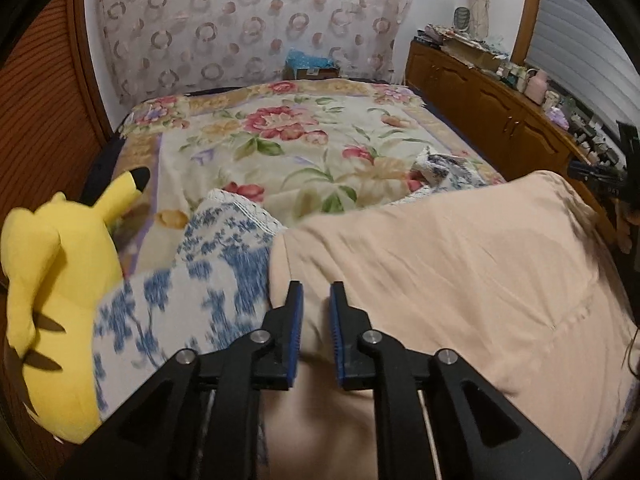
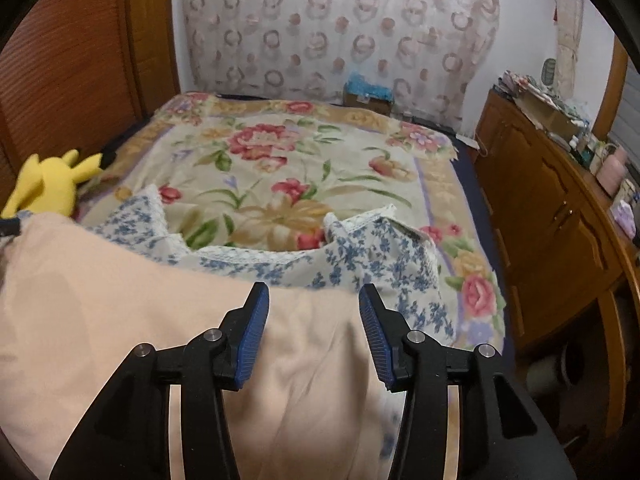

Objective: Fold small clothes
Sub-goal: 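Raise the shirt high with both grippers and lay it over, release, then move both grippers to the folded shirt edge and grasp it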

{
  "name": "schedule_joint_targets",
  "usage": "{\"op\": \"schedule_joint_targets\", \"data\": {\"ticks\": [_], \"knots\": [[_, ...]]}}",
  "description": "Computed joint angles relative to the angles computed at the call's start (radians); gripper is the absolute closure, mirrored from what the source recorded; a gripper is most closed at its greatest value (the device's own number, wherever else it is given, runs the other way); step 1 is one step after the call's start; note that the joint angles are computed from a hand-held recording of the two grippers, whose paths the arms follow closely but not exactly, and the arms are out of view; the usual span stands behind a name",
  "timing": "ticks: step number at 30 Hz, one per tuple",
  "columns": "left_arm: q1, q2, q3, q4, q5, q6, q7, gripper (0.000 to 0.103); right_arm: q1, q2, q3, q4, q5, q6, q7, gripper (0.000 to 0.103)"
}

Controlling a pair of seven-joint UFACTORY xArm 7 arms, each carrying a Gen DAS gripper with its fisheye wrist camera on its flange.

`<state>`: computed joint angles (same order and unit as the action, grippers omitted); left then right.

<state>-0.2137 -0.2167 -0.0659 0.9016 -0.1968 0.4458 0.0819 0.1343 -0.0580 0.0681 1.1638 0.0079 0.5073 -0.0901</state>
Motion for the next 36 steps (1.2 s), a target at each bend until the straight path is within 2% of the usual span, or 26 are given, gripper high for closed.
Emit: {"op": "schedule_joint_targets", "data": {"ticks": [1,2,7,11,16,27,36], "knots": [[-0.008,-0.017,0.005,-0.019,-0.021,-0.006,0.009,0.071,0.003,-0.038,0.001,-0.038,0.019,-0.004,0.002,0.056],[-0.011,-0.026,0.008,-0.030,-0.031,-0.009,0.014,0.067,0.005,-0.061,0.000,-0.063,0.031,-0.007,0.005,0.056],[-0.025,-0.065,0.013,-0.066,-0.056,-0.009,0.020,0.058,0.011,-0.189,0.009,-0.199,0.042,0.000,0.047,0.055],[0.006,-0.091,-0.023,-0.095,0.012,-0.034,-0.067,0.058,0.017,-0.250,0.001,-0.264,0.051,0.032,0.064,0.055],[0.002,-0.113,-0.020,-0.131,0.034,-0.042,-0.123,0.058,0.013,-0.287,-0.004,-0.318,0.060,0.043,0.088,0.055],[-0.040,-0.148,0.005,-0.169,0.009,-0.056,-0.116,0.058,0.052,-0.295,-0.004,-0.316,0.101,0.039,0.073,0.055],[-0.054,-0.090,0.016,-0.130,-0.029,-0.048,-0.087,0.058,0.045,-0.297,0.004,-0.338,0.089,0.071,0.092,0.055]]}}
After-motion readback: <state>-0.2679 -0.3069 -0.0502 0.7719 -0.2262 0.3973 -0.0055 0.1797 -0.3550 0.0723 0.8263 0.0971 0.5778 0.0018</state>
